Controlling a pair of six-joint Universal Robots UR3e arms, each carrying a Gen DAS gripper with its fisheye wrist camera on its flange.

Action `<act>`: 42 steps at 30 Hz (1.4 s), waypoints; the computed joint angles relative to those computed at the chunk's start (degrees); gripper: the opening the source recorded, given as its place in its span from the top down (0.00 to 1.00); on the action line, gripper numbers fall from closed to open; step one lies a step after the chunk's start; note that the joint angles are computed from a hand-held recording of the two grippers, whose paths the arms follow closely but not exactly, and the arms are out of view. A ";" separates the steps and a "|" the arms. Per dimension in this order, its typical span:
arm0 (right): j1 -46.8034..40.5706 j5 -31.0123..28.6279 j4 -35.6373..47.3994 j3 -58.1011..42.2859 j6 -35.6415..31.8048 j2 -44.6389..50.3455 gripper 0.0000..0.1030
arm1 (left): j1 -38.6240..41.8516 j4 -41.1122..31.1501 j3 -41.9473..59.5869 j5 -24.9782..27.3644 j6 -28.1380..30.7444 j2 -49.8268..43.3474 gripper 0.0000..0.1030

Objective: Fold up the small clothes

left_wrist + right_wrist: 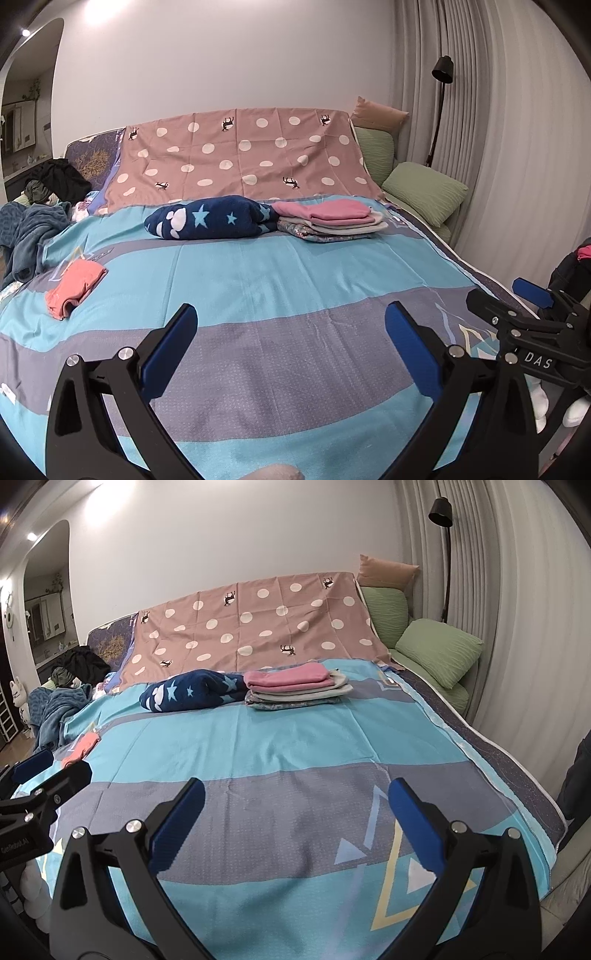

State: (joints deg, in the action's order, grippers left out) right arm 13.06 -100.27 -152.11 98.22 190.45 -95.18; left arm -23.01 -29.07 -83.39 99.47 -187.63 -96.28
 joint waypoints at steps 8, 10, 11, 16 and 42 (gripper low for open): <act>0.97 -0.24 0.04 -0.85 -0.07 1.57 0.02 | 0.45 0.43 -0.95 0.01 -0.25 0.29 0.01; 1.13 -0.41 0.11 -0.92 -0.23 1.63 0.02 | 0.57 0.43 -1.16 -0.17 -0.31 0.35 0.01; 1.21 -0.53 0.07 -0.96 -0.26 1.65 0.02 | 0.58 0.54 -1.30 -0.24 -0.26 0.39 0.01; 1.41 -0.81 -0.16 -0.87 -0.23 1.69 0.02 | 0.67 0.69 -1.41 -0.34 -0.01 0.36 0.01; 1.67 -1.18 -0.40 -0.91 -0.37 1.53 0.02 | 0.26 0.60 -2.08 0.41 0.59 0.83 0.01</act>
